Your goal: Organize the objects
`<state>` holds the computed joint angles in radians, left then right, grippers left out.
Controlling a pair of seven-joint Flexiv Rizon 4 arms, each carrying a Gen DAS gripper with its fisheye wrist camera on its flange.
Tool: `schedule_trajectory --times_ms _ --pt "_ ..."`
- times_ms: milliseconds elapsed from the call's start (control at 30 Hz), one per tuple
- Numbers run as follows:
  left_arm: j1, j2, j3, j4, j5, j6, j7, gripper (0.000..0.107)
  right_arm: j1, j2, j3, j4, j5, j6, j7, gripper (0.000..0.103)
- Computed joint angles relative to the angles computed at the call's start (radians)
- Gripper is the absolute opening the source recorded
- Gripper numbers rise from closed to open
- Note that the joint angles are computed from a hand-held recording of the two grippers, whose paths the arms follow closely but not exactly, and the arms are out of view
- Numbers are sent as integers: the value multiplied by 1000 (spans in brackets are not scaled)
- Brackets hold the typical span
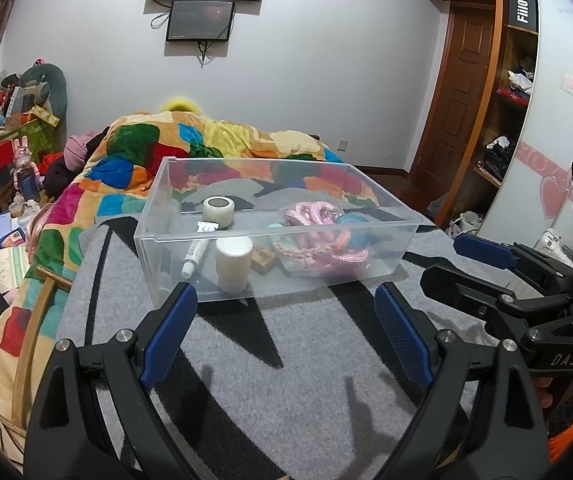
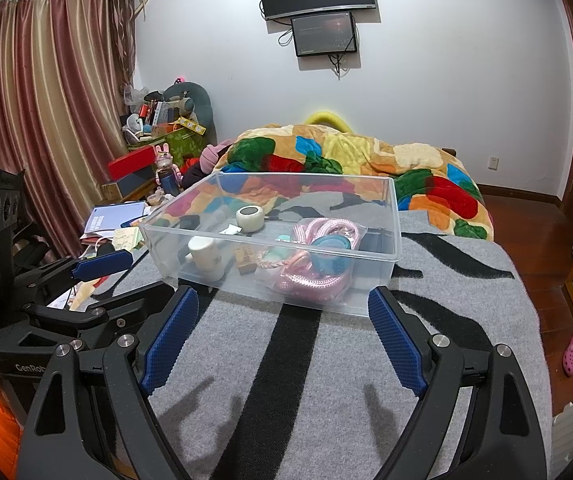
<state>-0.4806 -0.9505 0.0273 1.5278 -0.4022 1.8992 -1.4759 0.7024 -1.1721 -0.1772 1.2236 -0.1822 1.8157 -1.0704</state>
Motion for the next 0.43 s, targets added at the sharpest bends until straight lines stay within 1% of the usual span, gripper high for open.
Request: schedule_trajectory --times_ms 433 --pt "-8 3 9 6 -5 8 -2 91 -1 4 5 2 -1 -2 -1 86"
